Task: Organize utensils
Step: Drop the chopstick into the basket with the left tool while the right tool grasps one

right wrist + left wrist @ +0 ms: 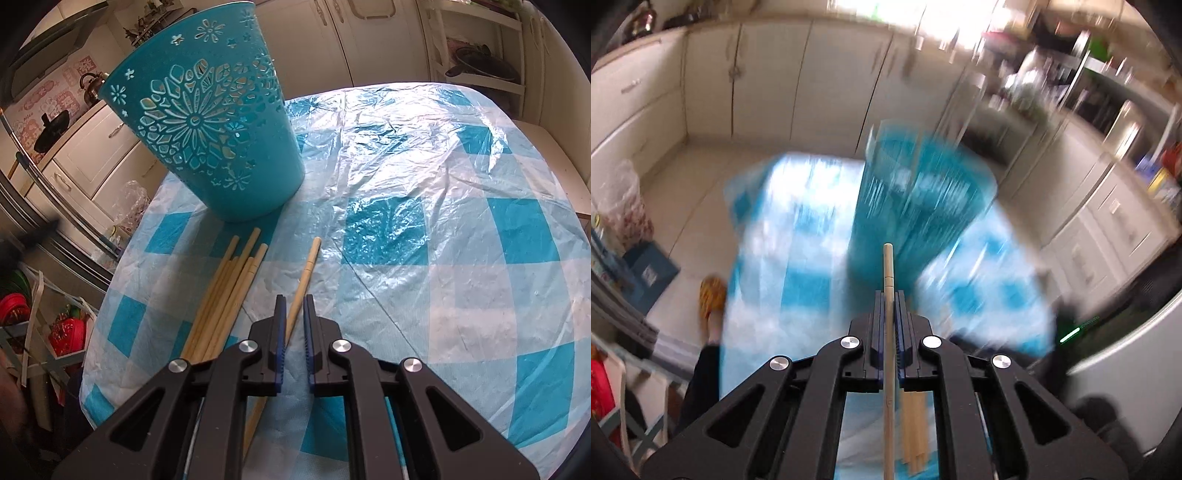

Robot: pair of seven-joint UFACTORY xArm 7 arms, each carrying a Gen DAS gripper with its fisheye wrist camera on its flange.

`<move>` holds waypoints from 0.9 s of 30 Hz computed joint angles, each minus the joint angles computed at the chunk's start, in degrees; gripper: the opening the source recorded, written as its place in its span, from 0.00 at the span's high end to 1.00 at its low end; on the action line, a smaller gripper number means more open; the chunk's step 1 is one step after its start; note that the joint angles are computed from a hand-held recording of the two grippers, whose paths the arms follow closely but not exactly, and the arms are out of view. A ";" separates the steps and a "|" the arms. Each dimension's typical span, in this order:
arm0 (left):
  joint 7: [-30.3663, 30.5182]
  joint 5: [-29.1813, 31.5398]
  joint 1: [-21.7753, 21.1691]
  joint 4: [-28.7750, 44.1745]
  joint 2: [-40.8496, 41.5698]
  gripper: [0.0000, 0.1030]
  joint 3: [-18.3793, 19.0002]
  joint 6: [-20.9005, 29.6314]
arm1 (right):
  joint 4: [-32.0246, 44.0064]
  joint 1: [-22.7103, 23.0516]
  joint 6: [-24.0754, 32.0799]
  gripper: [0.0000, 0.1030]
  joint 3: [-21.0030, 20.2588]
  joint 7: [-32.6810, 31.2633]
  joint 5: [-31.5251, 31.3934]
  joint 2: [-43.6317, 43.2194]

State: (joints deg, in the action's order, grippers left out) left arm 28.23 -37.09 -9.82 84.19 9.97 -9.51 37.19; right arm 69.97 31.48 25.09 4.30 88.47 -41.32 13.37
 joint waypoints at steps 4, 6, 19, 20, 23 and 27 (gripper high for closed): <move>4.89 -8.57 0.26 5.53 0.26 0.95 -1.63 -5.17 | -0.38 0.09 -0.29 0.90 -0.12 0.75 -0.34 -0.23; 5.04 -9.65 -0.96 8.47 1.68 0.95 -2.44 -9.91 | -0.43 0.08 -0.26 0.90 -0.11 0.95 -0.53 -0.31; -37.04 22.68 -20.26 41.31 29.16 0.95 19.04 -26.93 | -0.47 -0.45 -2.58 0.82 -0.19 0.36 0.17 0.02; -39.25 24.00 -20.73 43.87 31.20 0.95 20.40 -26.27 | -0.52 -0.45 -2.89 0.81 -0.27 0.23 0.25 0.01; -44.07 27.46 -20.84 52.11 37.28 0.95 22.50 -22.65 | -0.79 -0.49 -3.91 0.80 -0.52 -0.09 0.56 -0.01; -45.32 30.59 -19.73 56.50 40.78 0.95 20.39 -18.37 | -1.12 -0.73 -5.29 0.80 -0.76 -0.86 1.54 0.04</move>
